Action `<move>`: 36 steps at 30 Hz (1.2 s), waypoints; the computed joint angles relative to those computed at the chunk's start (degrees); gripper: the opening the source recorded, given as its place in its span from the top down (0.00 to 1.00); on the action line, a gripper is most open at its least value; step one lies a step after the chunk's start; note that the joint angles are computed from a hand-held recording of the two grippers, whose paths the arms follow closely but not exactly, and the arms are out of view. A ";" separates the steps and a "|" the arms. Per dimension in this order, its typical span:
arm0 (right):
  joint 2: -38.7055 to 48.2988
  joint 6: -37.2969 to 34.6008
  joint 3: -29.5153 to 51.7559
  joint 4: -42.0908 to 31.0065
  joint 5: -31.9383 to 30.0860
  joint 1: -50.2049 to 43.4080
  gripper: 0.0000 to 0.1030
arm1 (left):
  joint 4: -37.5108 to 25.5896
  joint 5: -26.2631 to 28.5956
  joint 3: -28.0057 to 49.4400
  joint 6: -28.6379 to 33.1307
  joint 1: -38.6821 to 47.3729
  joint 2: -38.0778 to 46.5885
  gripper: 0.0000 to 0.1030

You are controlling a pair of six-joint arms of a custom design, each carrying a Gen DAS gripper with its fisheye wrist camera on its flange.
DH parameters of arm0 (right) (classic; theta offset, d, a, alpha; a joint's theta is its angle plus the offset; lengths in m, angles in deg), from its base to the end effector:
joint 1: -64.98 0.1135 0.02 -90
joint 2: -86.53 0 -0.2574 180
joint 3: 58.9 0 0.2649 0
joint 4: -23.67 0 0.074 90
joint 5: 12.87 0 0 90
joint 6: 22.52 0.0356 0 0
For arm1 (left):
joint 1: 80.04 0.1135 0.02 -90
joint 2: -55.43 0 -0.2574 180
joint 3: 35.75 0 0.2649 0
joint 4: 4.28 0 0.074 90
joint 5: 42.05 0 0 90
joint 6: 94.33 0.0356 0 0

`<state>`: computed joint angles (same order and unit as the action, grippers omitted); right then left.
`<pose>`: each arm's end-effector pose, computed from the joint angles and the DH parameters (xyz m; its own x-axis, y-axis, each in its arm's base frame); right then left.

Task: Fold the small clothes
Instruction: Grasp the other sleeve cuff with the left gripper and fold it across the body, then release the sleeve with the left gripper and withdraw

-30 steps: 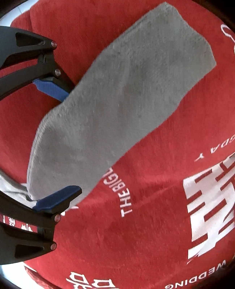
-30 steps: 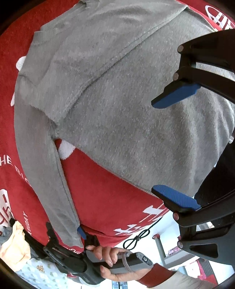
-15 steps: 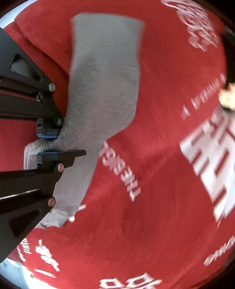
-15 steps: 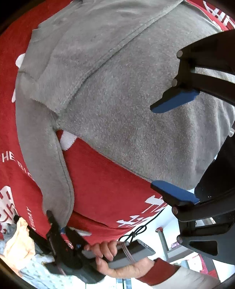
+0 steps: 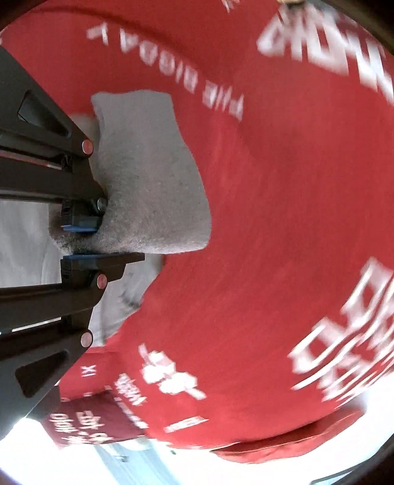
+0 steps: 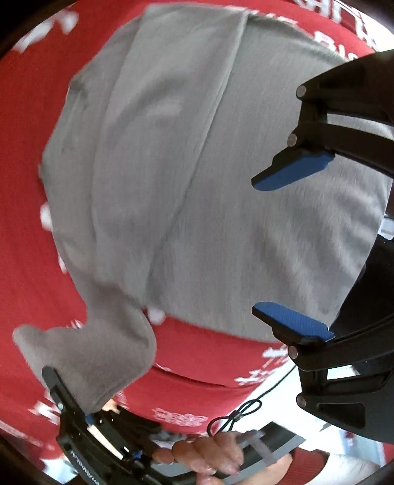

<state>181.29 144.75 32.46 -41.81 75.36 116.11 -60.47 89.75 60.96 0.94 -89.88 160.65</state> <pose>0.2158 0.2695 0.2521 -0.8949 0.4433 -0.0513 0.3980 0.8447 0.3578 0.3827 -0.0905 0.2318 -0.8495 0.2168 -0.4809 0.4882 0.6687 -0.5608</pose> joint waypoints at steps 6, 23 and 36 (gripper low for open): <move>-20.52 11.24 -19.14 -2.12 4.27 1.74 0.24 | 9.00 -9.76 -8.08 -6.26 -20.01 0.11 0.90; -33.21 9.50 -24.94 -11.58 8.39 -1.79 0.23 | 6.98 -29.00 -15.60 -2.22 -24.51 -10.08 0.36; 17.33 -37.69 19.53 -15.06 17.60 -7.95 0.24 | 9.28 -37.95 -18.43 12.49 -5.09 -4.28 0.15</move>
